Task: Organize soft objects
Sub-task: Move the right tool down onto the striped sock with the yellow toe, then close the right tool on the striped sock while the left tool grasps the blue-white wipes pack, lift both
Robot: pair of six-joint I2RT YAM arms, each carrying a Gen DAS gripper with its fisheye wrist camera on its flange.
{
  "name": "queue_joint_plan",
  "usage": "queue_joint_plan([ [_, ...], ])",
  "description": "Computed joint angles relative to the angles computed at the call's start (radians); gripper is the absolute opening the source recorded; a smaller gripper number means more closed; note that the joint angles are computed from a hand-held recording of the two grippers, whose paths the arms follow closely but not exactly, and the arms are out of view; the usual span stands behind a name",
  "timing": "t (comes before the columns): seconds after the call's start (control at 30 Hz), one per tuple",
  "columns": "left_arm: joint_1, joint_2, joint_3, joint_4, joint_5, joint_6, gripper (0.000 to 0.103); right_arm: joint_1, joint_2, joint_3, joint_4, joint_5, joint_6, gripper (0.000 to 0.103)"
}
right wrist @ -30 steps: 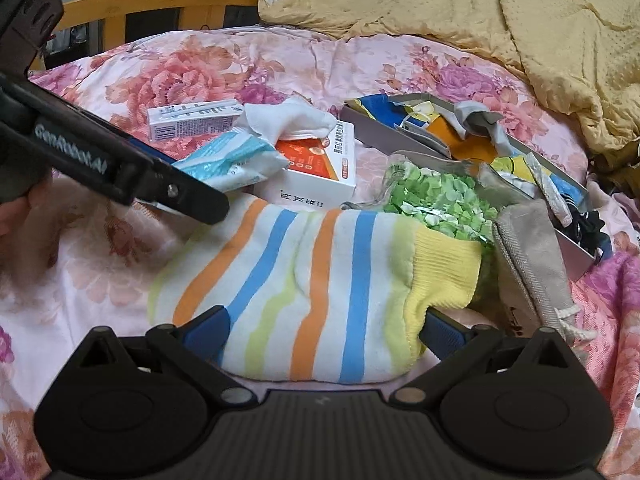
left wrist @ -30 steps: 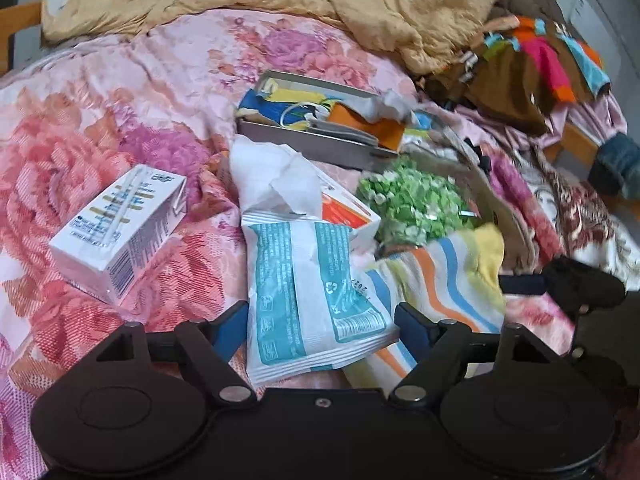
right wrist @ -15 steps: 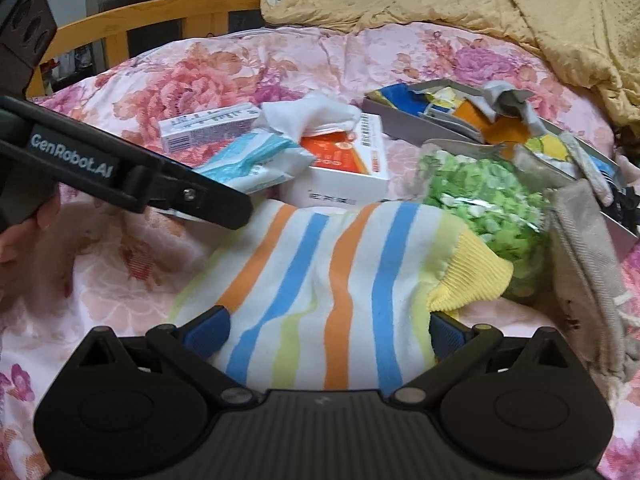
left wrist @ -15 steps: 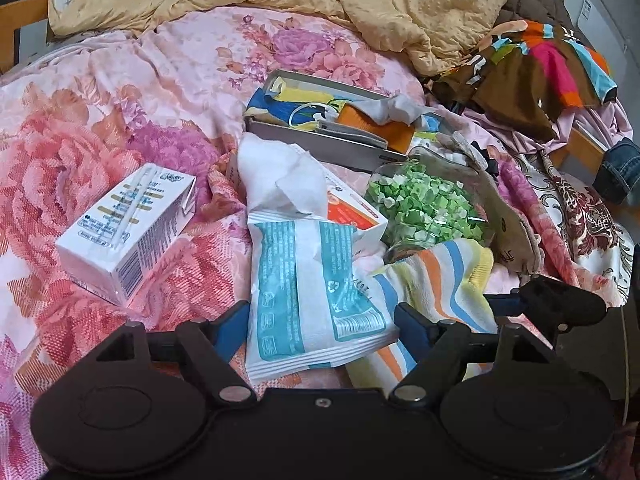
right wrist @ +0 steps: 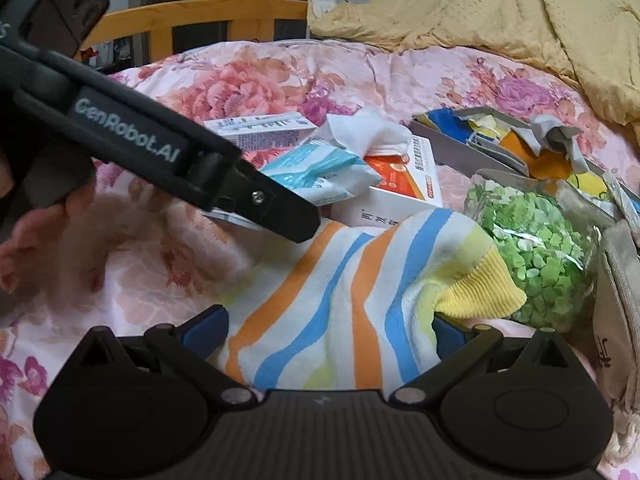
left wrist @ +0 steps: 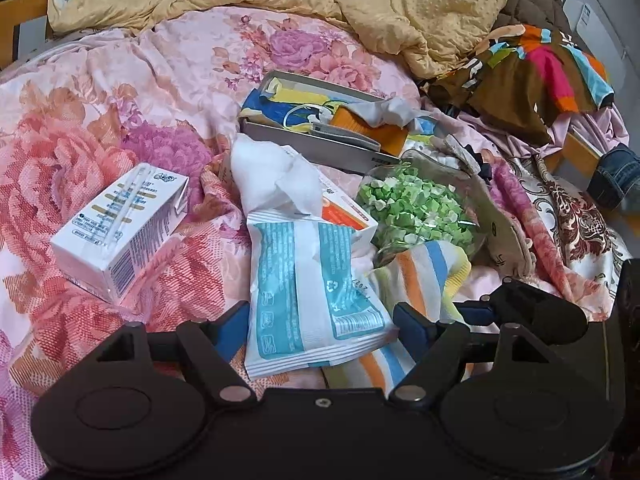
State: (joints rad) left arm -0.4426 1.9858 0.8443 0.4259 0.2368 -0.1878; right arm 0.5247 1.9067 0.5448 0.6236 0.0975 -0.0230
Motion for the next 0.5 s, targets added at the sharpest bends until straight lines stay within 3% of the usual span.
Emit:
queue_joint_plan([
  [0.37, -0.011, 0.0, -0.006, -0.001, -0.019, 0.006, 0.077, 0.009, -0.005, 0.03, -0.077, 0.115, 0.01, 0.077],
  [0.5, -0.026, 0.0, -0.025, 0.024, -0.046, 0.027, 0.076, 0.019, -0.009, 0.038, -0.099, 0.157, 0.011, 0.057],
])
